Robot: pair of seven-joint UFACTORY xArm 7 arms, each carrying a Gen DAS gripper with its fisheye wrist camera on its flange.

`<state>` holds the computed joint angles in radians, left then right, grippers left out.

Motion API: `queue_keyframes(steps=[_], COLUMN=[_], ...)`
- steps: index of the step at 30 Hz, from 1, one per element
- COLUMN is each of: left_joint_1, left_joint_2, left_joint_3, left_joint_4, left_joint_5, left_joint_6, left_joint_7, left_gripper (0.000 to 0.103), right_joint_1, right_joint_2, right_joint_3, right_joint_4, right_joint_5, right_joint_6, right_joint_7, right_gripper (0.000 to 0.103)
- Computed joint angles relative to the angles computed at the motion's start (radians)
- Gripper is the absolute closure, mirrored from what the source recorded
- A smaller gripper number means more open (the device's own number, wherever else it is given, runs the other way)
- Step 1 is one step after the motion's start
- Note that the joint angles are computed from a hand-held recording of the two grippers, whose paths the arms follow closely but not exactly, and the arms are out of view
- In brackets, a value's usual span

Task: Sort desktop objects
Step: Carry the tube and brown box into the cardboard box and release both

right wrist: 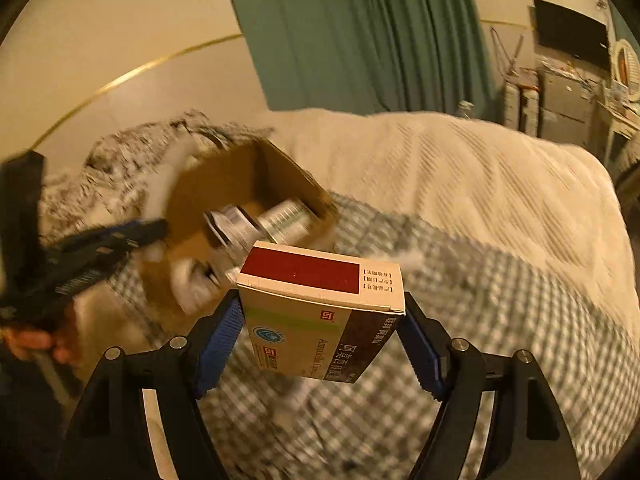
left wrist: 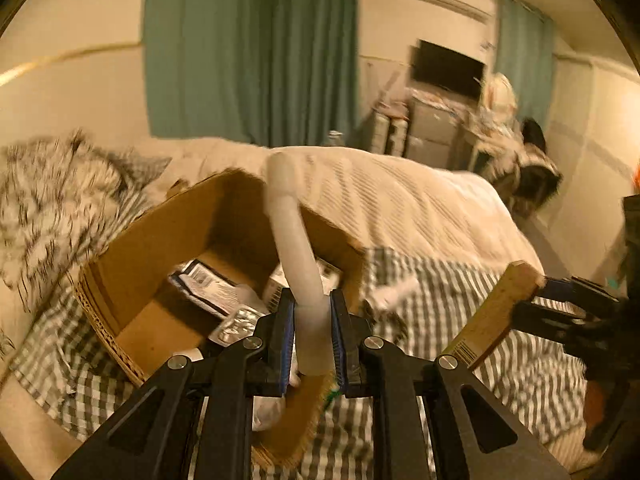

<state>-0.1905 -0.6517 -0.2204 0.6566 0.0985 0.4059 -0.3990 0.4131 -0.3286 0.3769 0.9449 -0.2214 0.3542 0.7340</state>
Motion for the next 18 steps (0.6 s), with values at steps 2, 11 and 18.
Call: queue_keyframes(steps=[2,11,18], left_joint_1=[0.007,0.071,0.106], left_joint_2=[0.03,0.103,0.006], left_joint_3=[0.034,0.072,0.006], left_joint_4=[-0.012,-0.125,-0.193], left_joint_5=[-0.011,0.017,0.013], left_joint_6=[-0.035,-0.215,-0.34], left_joint_7=[0.011,0.099,0.058], left_gripper=[0.086,0.066,0.0], right_joint_1=[0.003,0.195,0.312], right_joint_2=[0.087,0.559,0.472], right_joint_3=[0.005,-0.119,-0.242], right_joint_4=[0.091,0.556,0.524], right_joint_5=[-0.004,-0.22,-0.431], right_joint_6=[-0.031,-0.016,0.057], right_joint_7=[-0.012,0.155,0.361], right_gripper=[0.028,0.012,0.01])
